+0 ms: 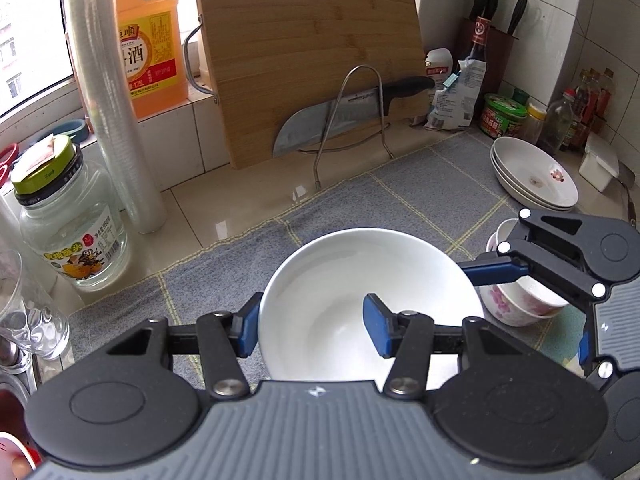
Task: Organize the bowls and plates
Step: 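Lift the white bowl with the left gripper and carry it over the nested bowls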
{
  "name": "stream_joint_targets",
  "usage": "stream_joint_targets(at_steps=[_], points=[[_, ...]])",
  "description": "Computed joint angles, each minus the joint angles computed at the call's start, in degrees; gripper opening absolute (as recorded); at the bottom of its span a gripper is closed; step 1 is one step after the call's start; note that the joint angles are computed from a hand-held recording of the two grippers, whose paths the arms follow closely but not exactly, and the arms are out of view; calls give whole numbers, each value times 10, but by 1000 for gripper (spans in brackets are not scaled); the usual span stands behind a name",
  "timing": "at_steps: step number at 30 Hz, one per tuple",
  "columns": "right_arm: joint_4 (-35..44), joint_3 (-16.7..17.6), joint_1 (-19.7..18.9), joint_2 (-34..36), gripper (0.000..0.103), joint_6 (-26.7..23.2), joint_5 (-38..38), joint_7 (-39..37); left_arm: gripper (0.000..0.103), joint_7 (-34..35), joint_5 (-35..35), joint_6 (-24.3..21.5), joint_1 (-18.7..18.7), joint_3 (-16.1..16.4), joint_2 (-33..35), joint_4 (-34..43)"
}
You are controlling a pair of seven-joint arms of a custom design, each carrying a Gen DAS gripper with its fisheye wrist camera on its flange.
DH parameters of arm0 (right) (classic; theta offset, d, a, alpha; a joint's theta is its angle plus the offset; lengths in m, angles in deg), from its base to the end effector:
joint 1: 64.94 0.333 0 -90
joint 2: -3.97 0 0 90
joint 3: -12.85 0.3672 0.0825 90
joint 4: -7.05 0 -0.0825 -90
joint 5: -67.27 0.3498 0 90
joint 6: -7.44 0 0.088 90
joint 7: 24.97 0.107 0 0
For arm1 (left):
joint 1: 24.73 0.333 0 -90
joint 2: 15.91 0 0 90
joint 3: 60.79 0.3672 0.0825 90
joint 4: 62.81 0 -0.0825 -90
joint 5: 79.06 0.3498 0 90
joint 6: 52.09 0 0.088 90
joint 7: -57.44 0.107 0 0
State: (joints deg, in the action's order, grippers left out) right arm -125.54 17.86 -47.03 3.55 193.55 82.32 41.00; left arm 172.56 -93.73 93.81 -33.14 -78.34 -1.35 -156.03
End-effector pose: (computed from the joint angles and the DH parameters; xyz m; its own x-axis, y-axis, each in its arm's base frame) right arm 0.4985 0.1831 0.5328 0.4499 -0.8814 0.1438 -0.4798 -0.3744 -0.7935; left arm 0.6089 -0.2621 0.6156 -0.6492 -0.7597 0.0375 -0.5861 0.4682 -0.6612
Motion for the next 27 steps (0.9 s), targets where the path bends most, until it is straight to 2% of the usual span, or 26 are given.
stream_joint_targets(at_steps=[2,5,6,10,14,18,27], points=[[-12,-1,-2,-11,89,4,6,2,52,3,-1,-1,-4,-4,0,2],[-34,45,-66,-29,89,13,-50,57,52,9,-1,-5,-10,-10,5,13],[-38,70,-98,-34,89,14,-67,74,52,11,-2,-6,-12,-12,7,16],[-57,101,-146,-53,89,20,-85,99,52,18,-1,-12,-23,-19,16,33],[-76,147,-207,-73,89,29,-84,108,52,23,4,-23,-34,-25,31,59],[-94,180,-253,-92,89,33,-67,107,52,32,5,-35,-44,-34,48,86],[-128,222,-326,-131,89,35,-48,116,52,49,11,-64,-68,-47,85,140]])
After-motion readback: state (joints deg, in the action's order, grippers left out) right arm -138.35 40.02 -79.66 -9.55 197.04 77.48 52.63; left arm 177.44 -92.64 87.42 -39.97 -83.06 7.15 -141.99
